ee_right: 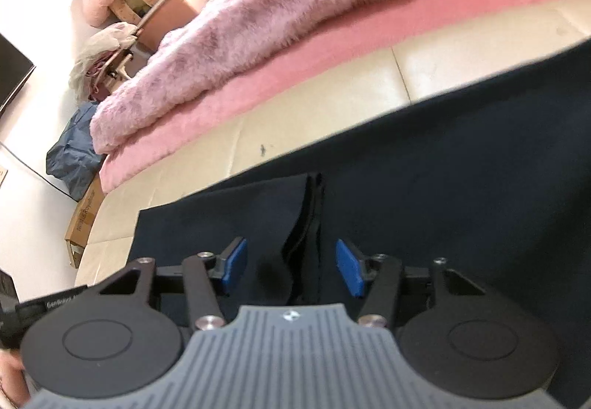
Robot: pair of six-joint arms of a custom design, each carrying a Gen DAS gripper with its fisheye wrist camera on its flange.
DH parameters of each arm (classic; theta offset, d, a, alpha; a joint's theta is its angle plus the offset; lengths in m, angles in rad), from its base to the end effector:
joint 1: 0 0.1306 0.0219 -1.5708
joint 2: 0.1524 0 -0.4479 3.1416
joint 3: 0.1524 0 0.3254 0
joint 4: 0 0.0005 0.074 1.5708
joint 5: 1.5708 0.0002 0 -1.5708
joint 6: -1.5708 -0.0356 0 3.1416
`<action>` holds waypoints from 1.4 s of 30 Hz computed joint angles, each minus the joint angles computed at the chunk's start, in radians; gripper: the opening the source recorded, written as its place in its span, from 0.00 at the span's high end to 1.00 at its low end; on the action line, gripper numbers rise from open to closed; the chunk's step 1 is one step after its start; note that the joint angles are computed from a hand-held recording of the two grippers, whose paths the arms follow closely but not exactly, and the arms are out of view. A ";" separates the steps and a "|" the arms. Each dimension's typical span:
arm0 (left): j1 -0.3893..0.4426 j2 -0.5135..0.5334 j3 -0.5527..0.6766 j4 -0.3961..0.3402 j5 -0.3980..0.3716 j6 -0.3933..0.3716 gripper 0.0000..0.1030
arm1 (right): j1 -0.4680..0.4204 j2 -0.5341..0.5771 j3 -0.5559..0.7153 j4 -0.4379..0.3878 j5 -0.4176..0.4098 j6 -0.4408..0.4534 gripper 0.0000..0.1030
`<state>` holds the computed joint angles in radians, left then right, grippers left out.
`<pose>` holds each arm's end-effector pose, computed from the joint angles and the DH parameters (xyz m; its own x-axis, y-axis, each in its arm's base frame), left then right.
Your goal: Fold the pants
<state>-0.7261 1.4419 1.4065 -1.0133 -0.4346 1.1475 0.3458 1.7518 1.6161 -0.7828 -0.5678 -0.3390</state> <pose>0.3165 -0.2617 0.4746 -0.6722 -0.5091 -0.5376 -0.4080 0.8606 -0.3048 0.5148 0.2053 0.4270 -0.9023 -0.0270 -0.4303 -0.3105 0.7333 0.6049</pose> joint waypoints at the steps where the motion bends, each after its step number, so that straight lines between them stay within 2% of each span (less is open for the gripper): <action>1: -0.001 -0.011 -0.013 0.008 0.002 0.004 0.75 | 0.000 0.002 -0.011 0.032 -0.011 -0.017 0.54; 3: 0.002 -0.015 -0.025 0.033 0.009 0.010 0.75 | 0.001 0.005 -0.021 0.059 -0.026 -0.031 0.61; 5: 0.002 -0.020 -0.030 0.045 0.009 0.018 0.75 | 0.007 0.015 -0.019 0.066 -0.035 -0.040 0.81; 7: 0.003 -0.028 -0.030 0.054 0.010 0.024 0.75 | 0.003 0.020 -0.029 0.079 -0.061 -0.074 0.94; 9: 0.002 -0.034 -0.025 0.055 -0.002 0.026 0.75 | 0.000 0.018 -0.042 0.096 -0.069 -0.114 0.99; 13: -0.007 -0.050 -0.006 0.032 -0.055 0.042 0.75 | 0.009 -0.014 -0.028 0.105 -0.052 -0.097 1.00; 17: -0.015 -0.075 0.004 0.025 -0.095 0.064 0.75 | 0.013 -0.043 0.075 0.031 -0.029 -0.017 1.00; 23: -0.036 -0.071 0.037 0.031 -0.130 0.051 0.75 | -0.054 -0.022 0.370 -0.229 -0.012 0.135 1.00; 27: -0.046 -0.052 0.058 0.057 -0.119 0.025 0.75 | -0.136 0.039 0.608 -0.432 -0.011 0.213 1.00; 33: -0.041 -0.005 0.090 0.072 -0.073 -0.018 0.75 | -0.265 0.167 0.933 -0.698 0.056 0.338 1.00; 35: -0.032 0.008 0.095 0.082 -0.049 -0.022 0.75 | -0.305 0.187 0.946 -0.718 0.073 0.355 1.00; 37: -0.024 0.020 0.100 0.091 -0.027 -0.020 0.75 | -0.335 0.207 0.944 -0.713 0.130 0.376 1.00; 39: -0.011 0.031 0.100 0.111 0.004 -0.020 0.75 | -0.366 0.221 0.903 -0.681 0.162 0.363 1.00; 42: 0.008 0.047 0.096 0.143 0.054 -0.007 0.69 | -0.393 0.217 0.786 -0.588 0.200 0.382 1.00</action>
<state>-0.7179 1.4886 1.5025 -0.8704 -0.3805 1.1409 -0.0474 1.9692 2.4024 -1.3711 -0.3681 0.0430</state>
